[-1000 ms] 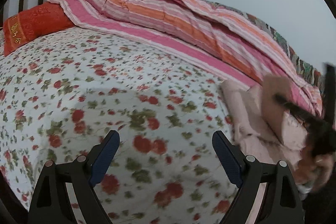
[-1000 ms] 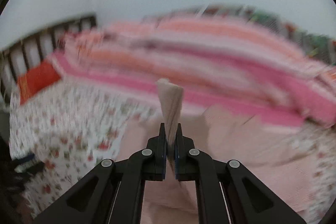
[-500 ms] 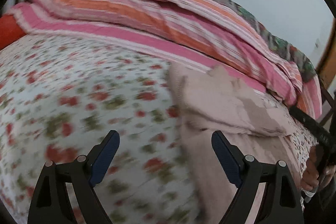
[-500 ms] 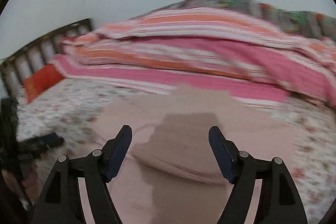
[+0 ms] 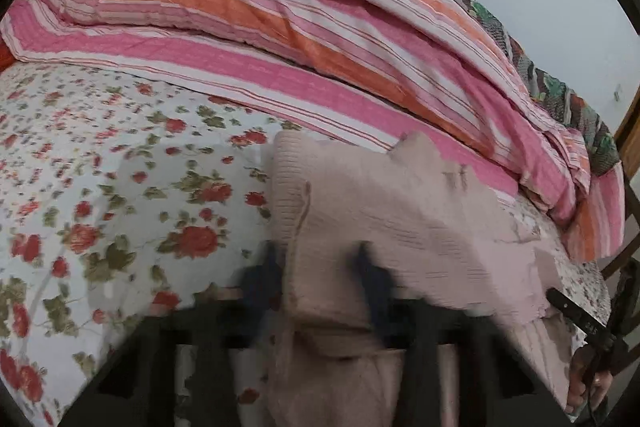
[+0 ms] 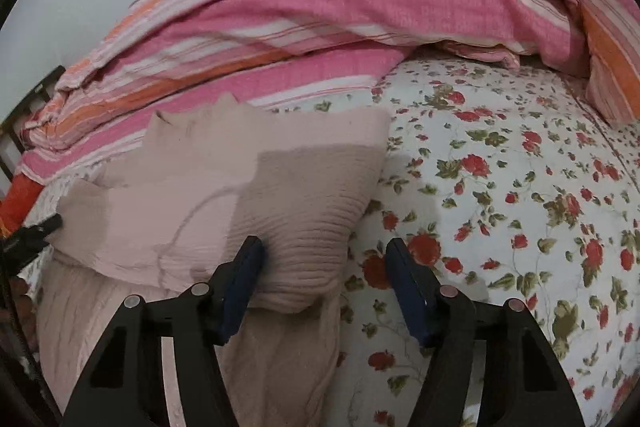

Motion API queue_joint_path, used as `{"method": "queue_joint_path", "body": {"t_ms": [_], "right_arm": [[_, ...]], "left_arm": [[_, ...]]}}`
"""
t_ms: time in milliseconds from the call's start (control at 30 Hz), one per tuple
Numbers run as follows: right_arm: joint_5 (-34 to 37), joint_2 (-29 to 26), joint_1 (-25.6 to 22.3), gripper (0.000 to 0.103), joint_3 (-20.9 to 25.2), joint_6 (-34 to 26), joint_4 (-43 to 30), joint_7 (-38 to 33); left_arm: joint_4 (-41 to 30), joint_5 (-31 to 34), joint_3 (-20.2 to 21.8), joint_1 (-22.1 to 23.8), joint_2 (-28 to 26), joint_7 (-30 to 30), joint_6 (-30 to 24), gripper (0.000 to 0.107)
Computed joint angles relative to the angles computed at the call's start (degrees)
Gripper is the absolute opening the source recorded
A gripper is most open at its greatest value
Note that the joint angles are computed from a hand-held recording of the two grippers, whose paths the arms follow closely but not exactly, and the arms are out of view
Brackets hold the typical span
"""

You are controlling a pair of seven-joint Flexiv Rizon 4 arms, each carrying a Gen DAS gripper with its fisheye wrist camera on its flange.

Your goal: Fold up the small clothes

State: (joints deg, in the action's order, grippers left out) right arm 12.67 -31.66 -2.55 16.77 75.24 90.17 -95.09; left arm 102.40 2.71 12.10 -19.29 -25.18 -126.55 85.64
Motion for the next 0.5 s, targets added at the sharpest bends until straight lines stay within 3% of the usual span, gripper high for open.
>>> {"method": "queue_joint_path", "body": {"t_ms": [67,133,200,267,333,367,400,433,500], "right_arm": [[-0.09,0.05,0.04,0.043,0.21,0.11,-0.06,-0.35],[0.63,0.36,-0.64,0.042,1.14,0.78,-0.31,-1.72],[-0.05,0.5,1.11,0.045,-0.76,5.9,1.12,-1.18],[-3.3,0.07,3.54,0.045,-4.09,4.79,1.49,2.39],[-3.88,-1.28,2.33,0.045,-3.07,0.1,-0.61,3.96],[-2.38,-1.64,0.9,0.045,-1.53,-0.14,-1.38,3.56],[-2.3,-1.64,1.01,0.045,-1.85,0.51,-1.16,4.35],[-2.63,-1.6,1.37,0.045,-2.36,0.84,-0.87,4.95],[-5.64,-0.71,4.52,0.048,-6.09,3.34,1.55,7.4]], "left_arm": [[-0.96,5.58,1.8,-0.88,0.24,-4.46,2.3,0.014],[-2.2,6.94,9.54,-7.41,-0.68,-6.98,3.21,0.014],[-4.74,5.81,13.06,-10.93,-1.96,-5.55,-4.09,0.014],[-5.95,5.86,10.62,-9.2,-2.11,-4.5,-8.96,0.018],[-5.84,8.29,11.2,-9.64,-1.48,-7.35,-8.63,0.028],[-5.94,9.97,11.86,-10.17,-1.21,-9.0,-8.04,0.042],[-6.43,11.58,12.15,-10.41,-1.31,-9.87,-8.02,0.063],[-7.77,14.36,13.95,-12.05,-1.9,-11.75,-9.23,0.069],[-9.03,16.11,12.61,-11.28,-2.55,-11.35,-11.21,0.067]]}}
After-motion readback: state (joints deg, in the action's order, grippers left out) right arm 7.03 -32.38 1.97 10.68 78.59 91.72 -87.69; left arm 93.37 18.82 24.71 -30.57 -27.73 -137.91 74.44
